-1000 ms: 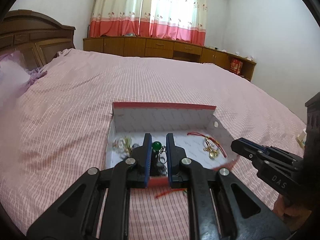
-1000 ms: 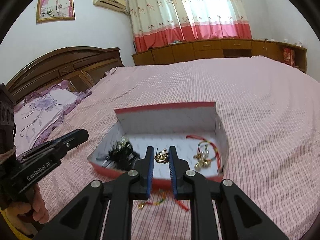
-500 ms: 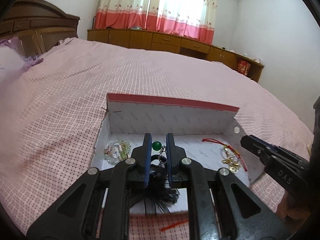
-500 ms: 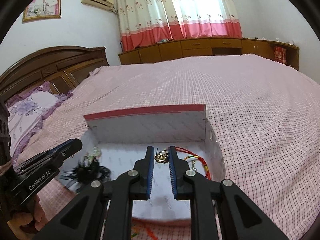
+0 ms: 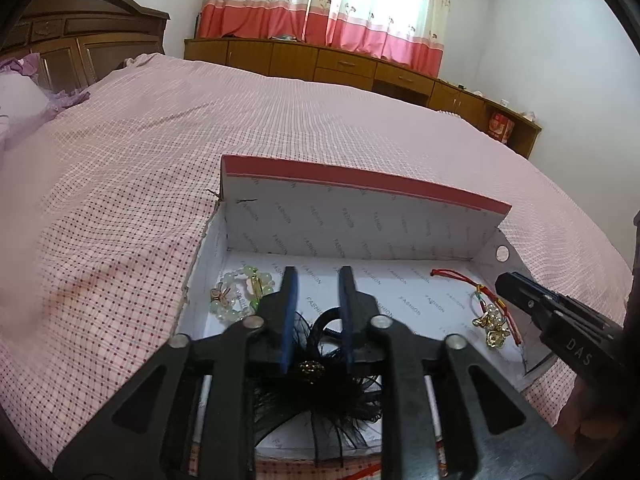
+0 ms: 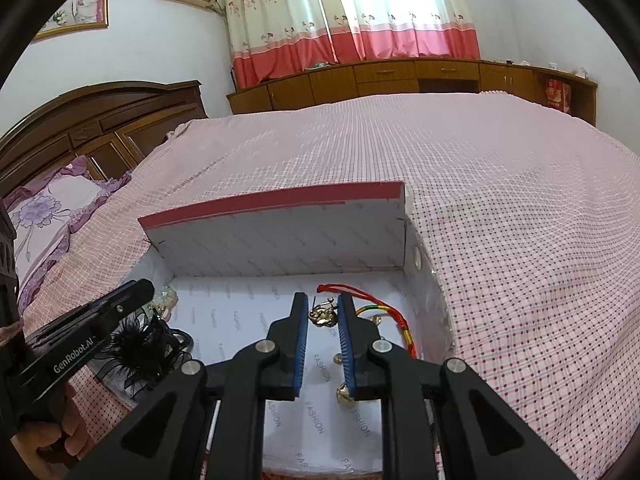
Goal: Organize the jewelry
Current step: 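Open both tools to release the green earring and gold charm in the box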
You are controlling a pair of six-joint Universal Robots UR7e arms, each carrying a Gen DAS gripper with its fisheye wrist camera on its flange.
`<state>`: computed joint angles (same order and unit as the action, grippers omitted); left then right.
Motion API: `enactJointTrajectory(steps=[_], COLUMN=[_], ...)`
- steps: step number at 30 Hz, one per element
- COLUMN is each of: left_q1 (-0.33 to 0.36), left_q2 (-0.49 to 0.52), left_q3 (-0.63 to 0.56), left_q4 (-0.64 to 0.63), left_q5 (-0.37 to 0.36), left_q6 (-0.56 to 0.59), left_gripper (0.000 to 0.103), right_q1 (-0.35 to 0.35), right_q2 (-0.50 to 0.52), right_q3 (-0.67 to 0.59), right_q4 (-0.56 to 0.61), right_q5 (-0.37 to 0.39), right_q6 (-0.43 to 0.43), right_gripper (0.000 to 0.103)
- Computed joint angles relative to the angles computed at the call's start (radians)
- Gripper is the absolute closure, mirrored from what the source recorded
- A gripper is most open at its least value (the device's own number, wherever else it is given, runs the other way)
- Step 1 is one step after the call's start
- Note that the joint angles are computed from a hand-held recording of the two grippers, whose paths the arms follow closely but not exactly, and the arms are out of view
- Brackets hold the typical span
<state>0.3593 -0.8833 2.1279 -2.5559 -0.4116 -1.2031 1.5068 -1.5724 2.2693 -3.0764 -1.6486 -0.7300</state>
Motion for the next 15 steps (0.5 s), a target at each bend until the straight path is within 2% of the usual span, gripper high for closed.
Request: enactJointTrajectory(steps=[3,15], left_q1=[-0.009,-0.099], left_q2=[-0.006,-0.068], left_q3=[0.003,0.018], left_q4=[0.014,0.137], left_q5=[0.001,-0.064], left_q6=[-0.009,-0.128], left_gripper=[0.077,0.074], right_q1=[-0.001,0.003], right_q2=[-0.009,-0.157], right_q3=[0.002,0.033], right_q4=[0.0,0.104], right_q5=[0.005,0.046], right_q6=[-0.002,-0.007], right_gripper=[0.076,0.075])
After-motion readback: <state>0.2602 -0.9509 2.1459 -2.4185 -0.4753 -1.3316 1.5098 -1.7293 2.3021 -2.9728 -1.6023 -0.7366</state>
